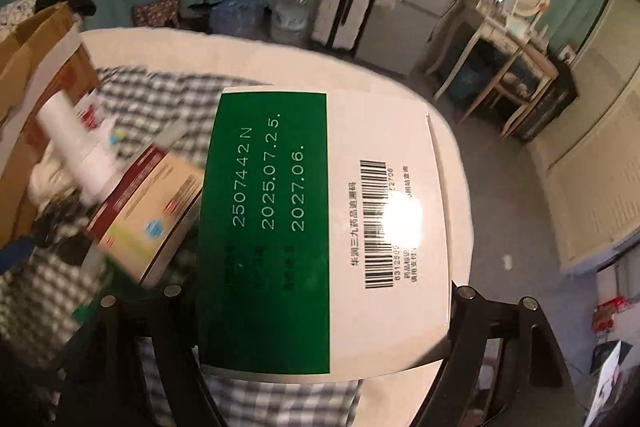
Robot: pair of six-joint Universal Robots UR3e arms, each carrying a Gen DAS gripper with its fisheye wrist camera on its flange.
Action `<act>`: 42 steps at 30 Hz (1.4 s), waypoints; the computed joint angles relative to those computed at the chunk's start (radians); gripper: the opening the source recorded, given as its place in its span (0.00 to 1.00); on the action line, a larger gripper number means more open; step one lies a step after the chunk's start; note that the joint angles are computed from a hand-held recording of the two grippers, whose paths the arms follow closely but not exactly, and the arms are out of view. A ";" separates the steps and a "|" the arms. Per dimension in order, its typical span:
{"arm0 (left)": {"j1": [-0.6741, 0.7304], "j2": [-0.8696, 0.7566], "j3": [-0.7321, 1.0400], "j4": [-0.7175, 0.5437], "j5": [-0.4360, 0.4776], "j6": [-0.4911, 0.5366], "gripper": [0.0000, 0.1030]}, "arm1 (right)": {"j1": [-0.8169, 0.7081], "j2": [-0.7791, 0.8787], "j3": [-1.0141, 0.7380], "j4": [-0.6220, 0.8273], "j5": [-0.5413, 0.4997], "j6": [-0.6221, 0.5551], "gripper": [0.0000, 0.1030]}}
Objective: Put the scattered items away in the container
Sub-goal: 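Grasp the green snack bag with the left tool while the right tool holds the medicine box, then lower the green bag and the medicine box into the cardboard box and open both tools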
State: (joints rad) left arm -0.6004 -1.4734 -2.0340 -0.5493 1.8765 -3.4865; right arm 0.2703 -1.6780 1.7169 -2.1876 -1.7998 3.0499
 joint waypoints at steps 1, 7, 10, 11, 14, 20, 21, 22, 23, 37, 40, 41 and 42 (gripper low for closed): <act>0.012 -0.027 0.017 0.017 -0.014 0.011 1.00 | -0.001 -0.012 0.003 0.012 -0.001 -0.004 0.78; -0.110 -0.044 0.025 0.061 0.099 0.005 1.00 | -0.038 -0.051 -0.016 0.043 0.009 0.022 0.78; -0.132 -0.045 0.001 0.175 0.074 0.068 1.00 | -0.049 -0.060 0.001 0.039 0.029 0.029 0.78; -0.140 -0.072 0.026 0.153 0.084 0.090 1.00 | -0.045 -0.062 0.010 0.035 0.032 0.027 0.78; -0.130 -0.150 0.055 0.093 0.110 0.098 1.00 | -0.049 -0.061 0.027 0.018 0.046 0.013 0.78; 0.026 -0.131 -0.033 0.109 -0.108 0.105 0.62 | -0.062 -0.074 0.061 0.001 0.089 -0.001 0.78; 0.028 -0.128 -0.038 0.128 -0.111 0.119 0.55 | -0.068 -0.076 0.063 0.005 0.097 -0.005 0.78; 0.032 -0.119 -0.036 0.126 -0.121 0.135 0.49 | -0.072 -0.079 0.068 0.002 0.100 -0.006 0.78; 0.038 -0.108 -0.029 0.114 -0.132 0.145 0.46 | -0.076 -0.083 0.076 -0.003 0.104 -0.005 0.78; 0.080 0.218 0.123 -0.204 -0.109 0.040 0.40 | -0.097 -0.313 0.080 0.149 0.183 0.081 0.78; 0.079 0.286 0.159 -0.278 -0.082 0.022 0.40 | -0.059 -0.381 0.062 0.211 0.176 0.123 0.78; 0.085 0.320 0.174 -0.319 -0.074 0.017 0.40 | -0.033 -0.394 0.053 0.226 0.165 0.147 0.78; 0.092 0.338 0.178 -0.337 -0.067 0.014 0.40 | -0.003 -0.397 0.046 0.235 0.149 0.168 0.78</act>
State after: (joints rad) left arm -0.5087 -1.1349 -1.8563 -0.8864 1.8091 -3.4727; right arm 0.2676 -2.0751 1.7633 -1.9526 -1.6507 3.2183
